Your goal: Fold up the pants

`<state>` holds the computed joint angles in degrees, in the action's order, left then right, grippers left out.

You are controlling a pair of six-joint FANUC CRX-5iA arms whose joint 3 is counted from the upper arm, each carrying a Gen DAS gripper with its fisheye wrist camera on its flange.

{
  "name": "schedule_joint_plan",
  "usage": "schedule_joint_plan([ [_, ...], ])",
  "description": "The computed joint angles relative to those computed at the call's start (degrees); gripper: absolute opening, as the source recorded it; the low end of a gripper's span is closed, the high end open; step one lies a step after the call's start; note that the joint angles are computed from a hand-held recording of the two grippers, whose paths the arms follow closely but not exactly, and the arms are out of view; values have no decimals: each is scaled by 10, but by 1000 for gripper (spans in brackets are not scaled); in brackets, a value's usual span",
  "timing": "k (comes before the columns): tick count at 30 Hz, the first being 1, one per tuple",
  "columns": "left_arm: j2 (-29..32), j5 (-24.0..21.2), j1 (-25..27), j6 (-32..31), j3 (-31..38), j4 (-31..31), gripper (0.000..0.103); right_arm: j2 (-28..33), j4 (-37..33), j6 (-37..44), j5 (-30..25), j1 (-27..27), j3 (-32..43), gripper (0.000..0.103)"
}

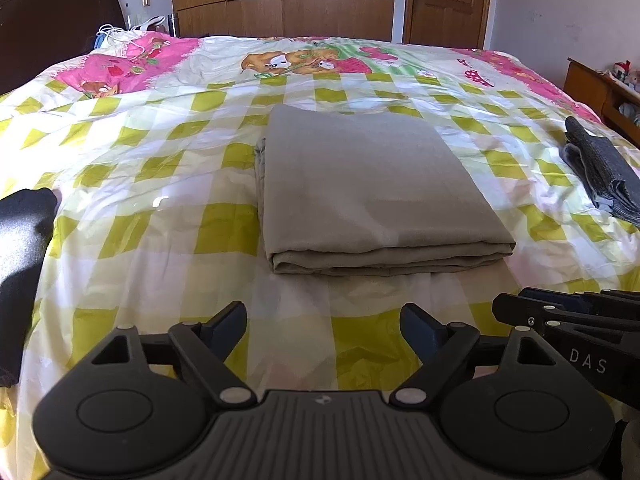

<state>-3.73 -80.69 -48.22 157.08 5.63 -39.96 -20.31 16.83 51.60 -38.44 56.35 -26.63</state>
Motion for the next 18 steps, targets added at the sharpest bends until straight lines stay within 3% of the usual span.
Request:
schedule_joint_plan([
  [10, 4, -5, -3, -1, 4, -3, 103, -11, 28, -28, 5, 8, -14, 24],
  [18, 8, 0, 1, -5, 7, 10, 103, -14, 19, -20, 10, 5, -14, 26],
])
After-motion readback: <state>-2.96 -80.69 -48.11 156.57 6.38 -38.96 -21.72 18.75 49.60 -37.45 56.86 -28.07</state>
